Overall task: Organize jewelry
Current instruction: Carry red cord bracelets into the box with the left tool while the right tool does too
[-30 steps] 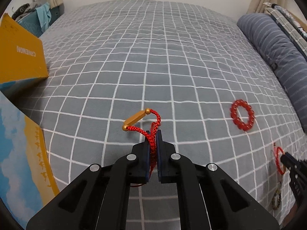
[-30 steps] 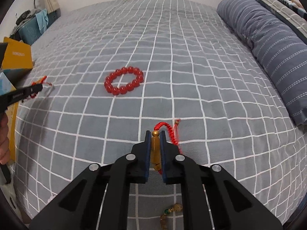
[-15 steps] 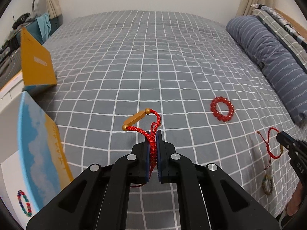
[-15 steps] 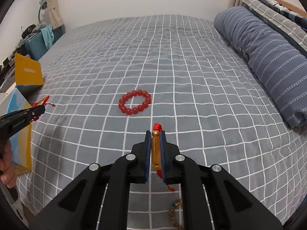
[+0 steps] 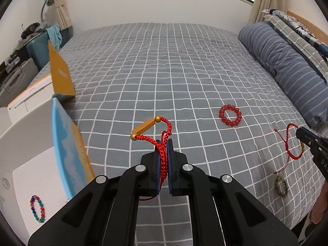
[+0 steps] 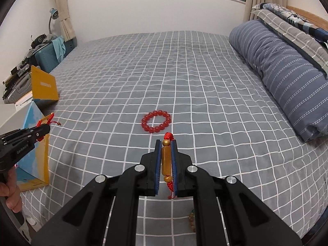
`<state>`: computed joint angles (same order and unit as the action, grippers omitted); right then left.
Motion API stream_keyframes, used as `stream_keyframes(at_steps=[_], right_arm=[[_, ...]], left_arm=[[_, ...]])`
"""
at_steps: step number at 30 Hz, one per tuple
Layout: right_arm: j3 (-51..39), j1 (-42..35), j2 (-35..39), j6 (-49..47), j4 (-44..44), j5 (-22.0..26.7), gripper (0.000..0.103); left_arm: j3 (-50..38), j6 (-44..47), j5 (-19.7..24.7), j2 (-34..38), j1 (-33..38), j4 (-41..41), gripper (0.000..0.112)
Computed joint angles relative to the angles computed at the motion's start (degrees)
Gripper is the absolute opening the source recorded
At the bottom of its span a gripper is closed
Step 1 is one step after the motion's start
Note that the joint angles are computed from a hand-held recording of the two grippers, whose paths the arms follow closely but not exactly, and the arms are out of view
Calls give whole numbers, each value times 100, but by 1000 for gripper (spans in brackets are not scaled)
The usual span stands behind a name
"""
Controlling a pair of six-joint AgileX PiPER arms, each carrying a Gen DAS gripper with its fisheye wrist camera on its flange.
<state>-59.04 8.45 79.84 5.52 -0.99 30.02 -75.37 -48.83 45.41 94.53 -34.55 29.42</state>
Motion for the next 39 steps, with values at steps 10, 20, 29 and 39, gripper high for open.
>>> stream_keyframes(at_steps=[10, 20, 29, 39], right_arm=[[-127, 505, -341, 215, 97, 219, 8], [-1148, 1534, 84, 668, -129, 626, 8], [-2399, 2628, 890, 1066, -414, 940, 8], [-4134, 3913, 2033, 1414, -803, 1390, 8]], left_arm=[[548, -336, 329, -824, -242, 260, 5], [749, 29, 884, -1880, 207, 167, 5], [1177, 490, 1101, -2775, 999, -11, 5], [1751, 1567, 1045, -3595, 2742, -657, 5]])
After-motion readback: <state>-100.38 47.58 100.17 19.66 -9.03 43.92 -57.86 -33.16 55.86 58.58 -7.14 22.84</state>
